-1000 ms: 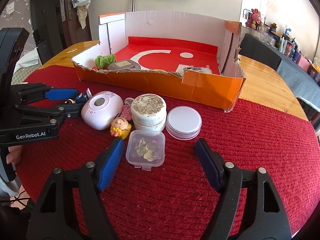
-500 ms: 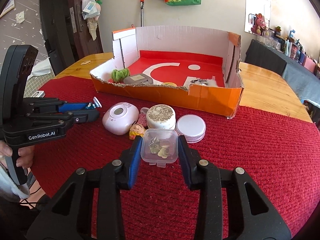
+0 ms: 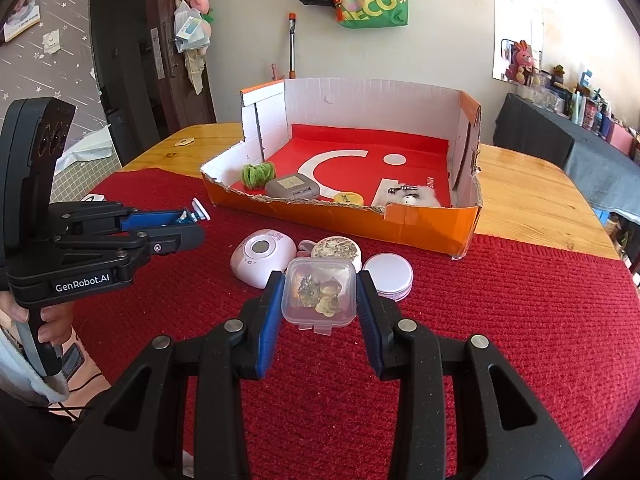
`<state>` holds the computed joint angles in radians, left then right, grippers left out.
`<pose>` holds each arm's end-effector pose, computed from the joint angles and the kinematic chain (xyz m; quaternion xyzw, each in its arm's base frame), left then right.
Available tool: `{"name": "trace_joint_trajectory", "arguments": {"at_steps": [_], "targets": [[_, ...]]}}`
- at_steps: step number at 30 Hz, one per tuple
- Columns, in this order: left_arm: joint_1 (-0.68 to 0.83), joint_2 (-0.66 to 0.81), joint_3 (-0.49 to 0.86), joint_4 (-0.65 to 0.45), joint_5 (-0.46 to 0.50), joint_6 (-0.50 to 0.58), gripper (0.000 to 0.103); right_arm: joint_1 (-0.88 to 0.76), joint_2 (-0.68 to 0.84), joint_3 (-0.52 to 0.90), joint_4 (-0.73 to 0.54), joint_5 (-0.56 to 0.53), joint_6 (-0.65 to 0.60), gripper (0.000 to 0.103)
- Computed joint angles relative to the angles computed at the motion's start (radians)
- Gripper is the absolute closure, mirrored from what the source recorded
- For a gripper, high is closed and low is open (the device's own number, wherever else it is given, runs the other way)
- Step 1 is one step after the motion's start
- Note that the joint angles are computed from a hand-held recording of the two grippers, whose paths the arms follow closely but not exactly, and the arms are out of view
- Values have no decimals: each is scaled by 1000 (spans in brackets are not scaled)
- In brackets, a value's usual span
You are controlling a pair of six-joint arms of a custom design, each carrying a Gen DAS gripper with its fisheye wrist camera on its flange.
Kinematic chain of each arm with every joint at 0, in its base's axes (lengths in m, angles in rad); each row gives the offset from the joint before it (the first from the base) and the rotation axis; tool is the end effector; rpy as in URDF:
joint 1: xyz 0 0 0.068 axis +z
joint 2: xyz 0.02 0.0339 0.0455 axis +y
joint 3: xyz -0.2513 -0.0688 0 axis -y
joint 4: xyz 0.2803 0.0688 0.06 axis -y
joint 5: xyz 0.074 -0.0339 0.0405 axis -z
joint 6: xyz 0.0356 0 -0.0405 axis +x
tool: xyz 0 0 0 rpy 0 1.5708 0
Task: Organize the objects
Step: 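Carry the figurine and clear plastic box into the box with both tools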
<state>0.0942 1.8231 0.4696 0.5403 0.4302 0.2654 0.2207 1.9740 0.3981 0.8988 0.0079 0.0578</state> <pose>0.2750 0.0111 0.0188 0.1562 0.8976 -0.1305 0.3909 0.2563 0.0572 -0.0046 -0.0717 0.8990 0.0565 0.4284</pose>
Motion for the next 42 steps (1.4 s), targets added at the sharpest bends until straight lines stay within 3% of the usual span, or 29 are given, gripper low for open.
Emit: {"name": "trace_joint_trajectory", "arguments": {"at_steps": [10,16,24,33,42], "targets": [[-10,-44,1,-13,17,-19,79,-18,-25,1,-9,-31,-3,69],[-40,-62,87,-100,24,-42,79,-45,-78,61,-109,-61,-45,69],[-85,80,405,-339,23,-55,79,-112,-47,315,-391,-130,-143,69],[-127,386,853,-631,-27,-48,79,-142,181,714,-721,-124,-253,69],[-142,551,1068,-767,-66,-34,79,-160,353,959,-918,-164,-301,69]]}}
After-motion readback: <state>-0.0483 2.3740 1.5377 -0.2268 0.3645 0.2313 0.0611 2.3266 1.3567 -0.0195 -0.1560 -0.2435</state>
